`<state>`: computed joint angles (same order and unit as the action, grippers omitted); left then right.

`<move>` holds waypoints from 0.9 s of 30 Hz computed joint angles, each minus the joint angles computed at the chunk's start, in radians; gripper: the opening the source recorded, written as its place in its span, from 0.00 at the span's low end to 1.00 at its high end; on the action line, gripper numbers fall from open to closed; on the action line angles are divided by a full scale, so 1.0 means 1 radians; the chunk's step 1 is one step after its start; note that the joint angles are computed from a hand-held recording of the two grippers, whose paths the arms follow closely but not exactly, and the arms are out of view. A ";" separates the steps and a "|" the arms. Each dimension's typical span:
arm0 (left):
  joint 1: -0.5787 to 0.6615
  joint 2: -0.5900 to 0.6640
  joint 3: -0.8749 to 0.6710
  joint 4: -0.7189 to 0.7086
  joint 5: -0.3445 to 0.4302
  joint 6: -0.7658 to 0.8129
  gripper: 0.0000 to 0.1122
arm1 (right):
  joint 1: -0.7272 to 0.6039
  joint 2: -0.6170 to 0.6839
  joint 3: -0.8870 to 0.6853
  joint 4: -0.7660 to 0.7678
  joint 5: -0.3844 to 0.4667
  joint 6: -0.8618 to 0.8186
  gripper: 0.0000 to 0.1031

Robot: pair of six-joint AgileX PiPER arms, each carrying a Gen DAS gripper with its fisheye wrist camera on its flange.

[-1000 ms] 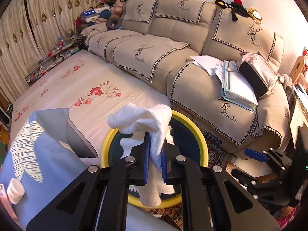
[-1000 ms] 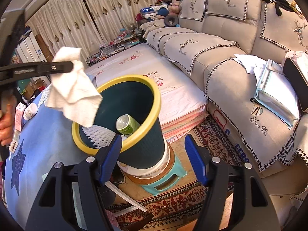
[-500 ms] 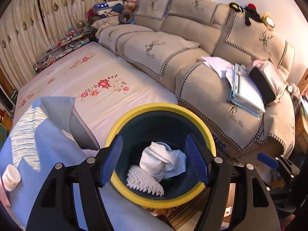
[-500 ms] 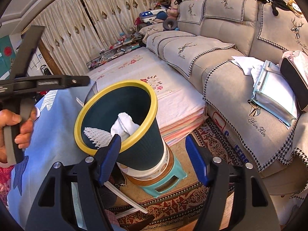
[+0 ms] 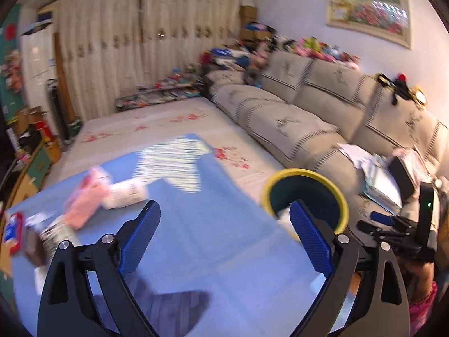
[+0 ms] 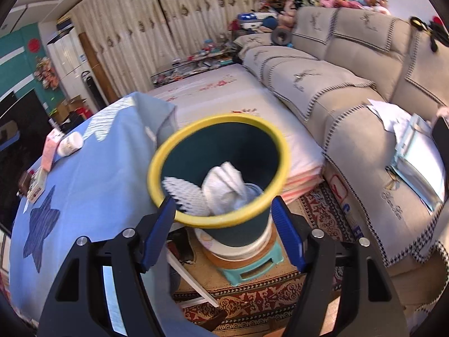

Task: Collect trash
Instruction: 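Withdraw the left tool and grasp the white pill bottle with the right tool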

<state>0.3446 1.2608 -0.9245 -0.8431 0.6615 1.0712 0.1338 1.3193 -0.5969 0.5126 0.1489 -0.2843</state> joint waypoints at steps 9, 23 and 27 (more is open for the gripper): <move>0.650 0.082 0.050 -0.317 0.105 0.526 0.85 | 0.329 0.194 -0.343 -0.804 0.110 0.814 0.65; 0.802 0.375 -0.015 -0.611 0.045 0.797 0.86 | 0.563 0.815 -1.295 -0.632 0.420 0.490 0.66; 0.804 0.381 -0.015 -0.587 0.059 0.777 0.86 | 0.588 1.064 -1.677 -0.624 0.592 0.528 0.72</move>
<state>1.1484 1.6423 -0.9394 -1.4303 0.7200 1.8478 0.7217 2.3838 -2.2742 -0.1113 0.7407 0.2440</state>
